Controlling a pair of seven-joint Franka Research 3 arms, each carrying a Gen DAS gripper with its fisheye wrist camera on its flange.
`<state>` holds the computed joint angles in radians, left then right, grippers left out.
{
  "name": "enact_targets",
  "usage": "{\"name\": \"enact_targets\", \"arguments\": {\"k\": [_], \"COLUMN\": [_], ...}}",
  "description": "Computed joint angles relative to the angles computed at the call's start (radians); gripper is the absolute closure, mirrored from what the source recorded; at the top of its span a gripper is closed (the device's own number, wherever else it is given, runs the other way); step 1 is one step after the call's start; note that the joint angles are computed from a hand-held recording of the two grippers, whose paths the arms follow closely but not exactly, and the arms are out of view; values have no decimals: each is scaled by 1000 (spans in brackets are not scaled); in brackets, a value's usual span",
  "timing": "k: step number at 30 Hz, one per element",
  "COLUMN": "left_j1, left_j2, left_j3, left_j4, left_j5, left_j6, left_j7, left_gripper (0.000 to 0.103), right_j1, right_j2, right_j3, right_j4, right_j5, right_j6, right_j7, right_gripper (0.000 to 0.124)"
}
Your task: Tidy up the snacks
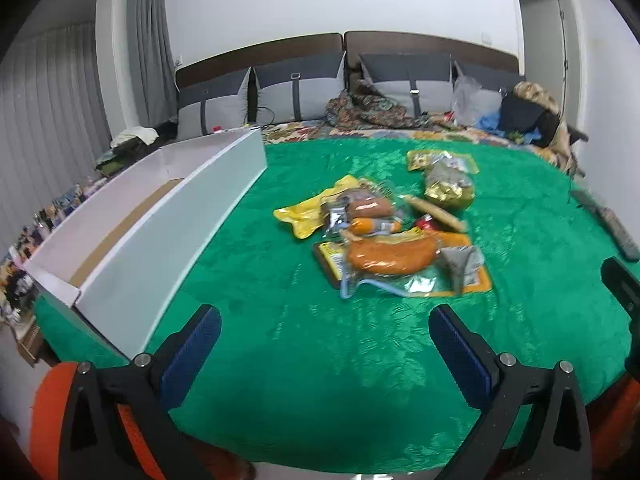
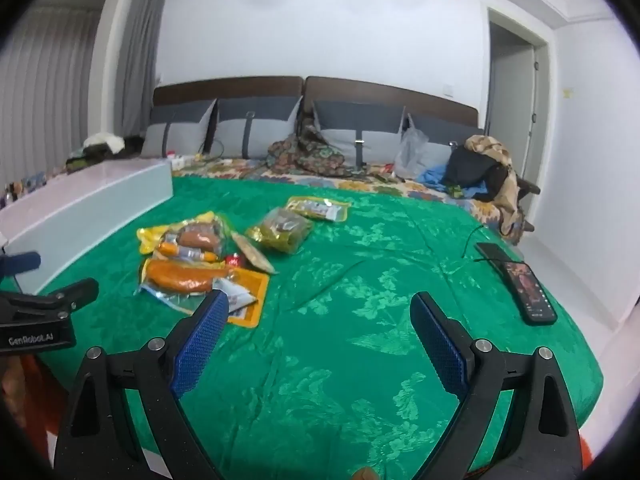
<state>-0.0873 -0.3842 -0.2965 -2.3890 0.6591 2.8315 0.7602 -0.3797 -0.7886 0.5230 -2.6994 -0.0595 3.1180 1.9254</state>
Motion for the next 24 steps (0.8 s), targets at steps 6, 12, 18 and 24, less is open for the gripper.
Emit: {"name": "enact_targets", "arguments": {"k": [6,12,18,24], "left_j1": [-5,-104,-50,-39], "left_j2": [18,29,34,56], "left_j3": [-6,97,71,56], "left_j4": [16,-2,-26,-34], "left_j5": [42,-174,-200,-205], "left_j6": [-48,7,102,91], "left_j7": [28,176,151,115], "left_gripper": [0,0,0,0], "right_j1": [9,5,6,9], "right_j2": [1,21,30,53], "right_j3": [8,14,14,11], "right_j4": [-3,8,8,15], "right_j5": [-13,-9,-16,-26], "right_j6": [18,6,1,-18], "right_j7": [-24,-35,-36,-34], "right_gripper": [30,30,30,30]}}
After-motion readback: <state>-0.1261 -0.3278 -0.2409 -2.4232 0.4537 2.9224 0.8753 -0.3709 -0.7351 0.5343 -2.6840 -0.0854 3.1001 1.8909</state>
